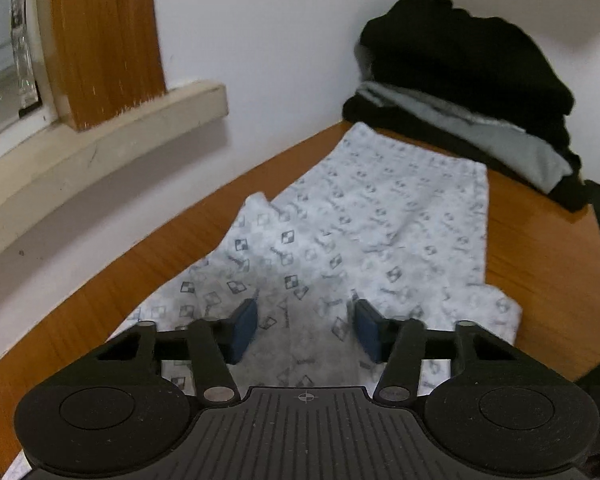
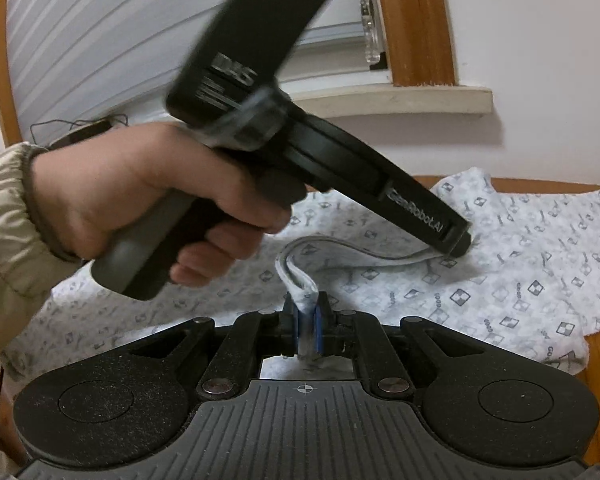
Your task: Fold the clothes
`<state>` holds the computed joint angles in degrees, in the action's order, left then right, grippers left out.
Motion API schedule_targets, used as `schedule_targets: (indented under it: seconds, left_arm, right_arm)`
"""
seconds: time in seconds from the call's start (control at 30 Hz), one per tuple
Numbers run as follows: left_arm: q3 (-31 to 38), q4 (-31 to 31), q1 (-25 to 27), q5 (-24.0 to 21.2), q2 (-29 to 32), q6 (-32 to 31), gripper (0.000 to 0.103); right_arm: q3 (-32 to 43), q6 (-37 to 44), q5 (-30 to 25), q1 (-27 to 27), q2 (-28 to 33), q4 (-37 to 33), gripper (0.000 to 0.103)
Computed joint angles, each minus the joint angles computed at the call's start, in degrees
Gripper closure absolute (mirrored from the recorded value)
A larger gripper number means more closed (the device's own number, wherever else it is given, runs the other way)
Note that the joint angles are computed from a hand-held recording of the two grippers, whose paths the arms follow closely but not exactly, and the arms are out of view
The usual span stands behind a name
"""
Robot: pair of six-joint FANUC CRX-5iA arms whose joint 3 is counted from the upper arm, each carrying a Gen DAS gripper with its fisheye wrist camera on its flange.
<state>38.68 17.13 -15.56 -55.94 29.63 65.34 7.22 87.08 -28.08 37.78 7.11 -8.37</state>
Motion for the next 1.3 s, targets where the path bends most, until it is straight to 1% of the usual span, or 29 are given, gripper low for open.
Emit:
schedule_targets:
  seconds: [0.03, 0.1, 0.13, 0.17, 0.2, 0.27, 0.3, 0.43, 0.5, 0.57, 0.67, 0.77, 0.83, 0.9, 1.03, 1.13, 1.2, 1.3]
  left_arm:
    - [-0.4, 0.7, 0.3, 0.1, -0.1, -0.3, 0.076]
    - [-2.4, 2.0, 1.0, 2.0, -1.2, -0.8, 0.092]
    - [-3.7, 2.9, 1.4, 3.1, -2.0, -1.2, 0.093]
    - [-5.3, 4.5, 2.1, 4.4, -3.0, -1.6, 0.093]
    - [-5.8, 5.8, 2.6, 4.6, -3.6, -1.9, 0.094]
    - [-9.6, 9.1, 4.2, 7.0, -6.7, -4.3, 0.095]
    - [-11.1, 10.6, 5.1, 7.4, -8.2, -5.5, 0.095]
    - [-16.4, 14.7, 9.4, 8.5, -15.0, -8.3, 0.095]
    - [-19.4, 15.2, 11.8, 9.0, -19.2, -9.3, 0.095]
    - [-22.0, 15.8, 14.6, 8.1, -23.3, -10.2, 0.095]
    - [-24.8, 16.3, 20.0, 4.9, -29.3, -11.1, 0.095]
    - [-27.1, 16.7, 25.9, 2.2, -34.5, -12.3, 0.095]
    - [-28.6, 16.8, 30.2, 0.7, -37.1, -13.5, 0.095]
    - [-30.3, 17.6, 34.6, -0.5, -39.1, -14.7, 0.095]
    - [-35.0, 22.5, 44.3, -2.2, -42.4, -18.3, 0.095]
    - [-38.5, 27.5, 51.2, -4.3, -44.5, -20.1, 0.095]
    - [-40.5, 29.4, 55.0, -5.8, -45.3, -21.1, 0.095]
    - [-43.4, 29.4, 58.5, -6.9, -45.3, -21.5, 0.095]
  right_arm:
    - [0.1, 0.6, 0.1, -0.2, -0.1, -0.8, 0.094]
    - [0.0, 2.3, 0.7, -0.7, -0.4, -2.9, 0.095]
    - [0.0, 3.8, 1.1, -1.0, -0.6, -4.6, 0.095]
    - [-0.1, 6.9, 1.9, -1.6, -1.0, -7.9, 0.096]
    - [-0.2, 9.7, 2.8, -2.2, -1.5, -10.8, 0.096]
    - [-0.4, 8.6, 3.5, -1.9, -1.8, -10.1, 0.096]
    - [-0.3, 8.3, 3.6, -1.8, -2.0, -10.2, 0.096]
    - [3.3, 15.9, 1.8, -0.7, -2.2, -16.9, 0.096]
    - [6.2, 20.5, 0.3, 0.3, -1.7, -20.8, 0.096]
    - [9.7, 25.1, -1.9, 1.5, -0.8, -25.0, 0.096]
    - [16.1, 31.5, -5.6, 3.8, 1.7, -30.7, 0.096]
    - [23.1, 35.3, -9.3, 6.2, 5.4, -35.3, 0.096]
    - [27.5, 36.0, -11.1, 8.2, 8.2, -36.4, 0.096]
    - [31.6, 35.3, -12.3, 10.3, 11.1, -36.0, 0.096]
    - [39.9, 32.6, -14.6, 14.3, 17.1, -33.8, 0.096]
    - [45.7, 30.2, -16.4, 16.5, 21.3, -32.4, 0.096]
    - [49.9, 27.7, -17.9, 17.5, 24.4, -31.2, 0.096]
    - [53.2, 24.4, -18.5, 19.5, 27.8, -26.8, 0.096]
